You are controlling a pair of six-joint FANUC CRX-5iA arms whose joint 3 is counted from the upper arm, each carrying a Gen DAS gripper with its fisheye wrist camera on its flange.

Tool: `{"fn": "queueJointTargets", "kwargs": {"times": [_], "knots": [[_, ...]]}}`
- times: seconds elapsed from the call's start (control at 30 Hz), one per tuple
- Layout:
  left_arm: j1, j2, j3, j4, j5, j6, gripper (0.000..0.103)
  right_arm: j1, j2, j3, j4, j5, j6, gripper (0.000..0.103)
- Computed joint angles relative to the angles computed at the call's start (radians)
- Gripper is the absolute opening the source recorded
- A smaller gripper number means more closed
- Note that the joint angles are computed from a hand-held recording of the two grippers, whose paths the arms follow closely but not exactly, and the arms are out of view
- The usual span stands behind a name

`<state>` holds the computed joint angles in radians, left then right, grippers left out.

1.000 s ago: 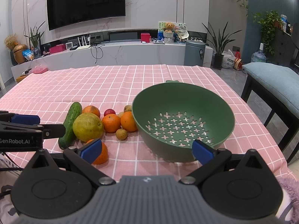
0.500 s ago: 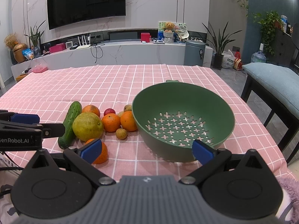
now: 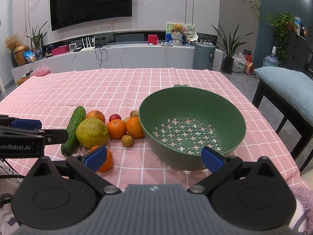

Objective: Organize fruits
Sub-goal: 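Grasp the yellow-green pear with the right tool while the left tool grasps the cucumber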

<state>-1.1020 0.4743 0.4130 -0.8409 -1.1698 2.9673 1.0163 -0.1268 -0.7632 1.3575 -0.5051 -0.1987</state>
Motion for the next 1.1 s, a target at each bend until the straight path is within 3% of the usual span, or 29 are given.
{"fn": "queueJointTargets", "kwargs": {"times": [0.33, 0.43, 0.5, 0.57, 0.73, 0.83, 1.1], "knots": [[0.090, -0.060, -0.048, 0.163, 0.090, -0.074, 0.079, -0.040, 0.016, 0.043, -0.077, 0.147, 0.123, 0.098], [0.119, -0.074, -0.065, 0.200, 0.112, -0.124, 0.072, -0.043, 0.042, 0.079, -0.140, 0.187, 0.194, 0.087], [0.140, -0.083, -0.080, 0.227, 0.131, -0.136, 0.063, -0.038, 0.066, 0.105, -0.176, 0.204, 0.244, 0.086], [0.164, -0.088, -0.090, 0.252, 0.137, -0.137, 0.061, -0.032, 0.092, 0.135, -0.221, 0.220, 0.315, 0.081], [0.216, -0.100, -0.129, 0.293, 0.166, -0.115, 0.055, 0.007, 0.167, 0.247, -0.475, 0.206, 0.611, 0.071], [0.244, -0.111, -0.165, 0.327, 0.209, -0.105, 0.054, 0.022, 0.214, 0.317, -0.621, 0.189, 0.777, 0.070], [0.290, -0.121, -0.227, 0.403, 0.272, -0.102, 0.054, 0.035, 0.317, 0.455, -0.836, 0.142, 1.024, 0.070]]}}
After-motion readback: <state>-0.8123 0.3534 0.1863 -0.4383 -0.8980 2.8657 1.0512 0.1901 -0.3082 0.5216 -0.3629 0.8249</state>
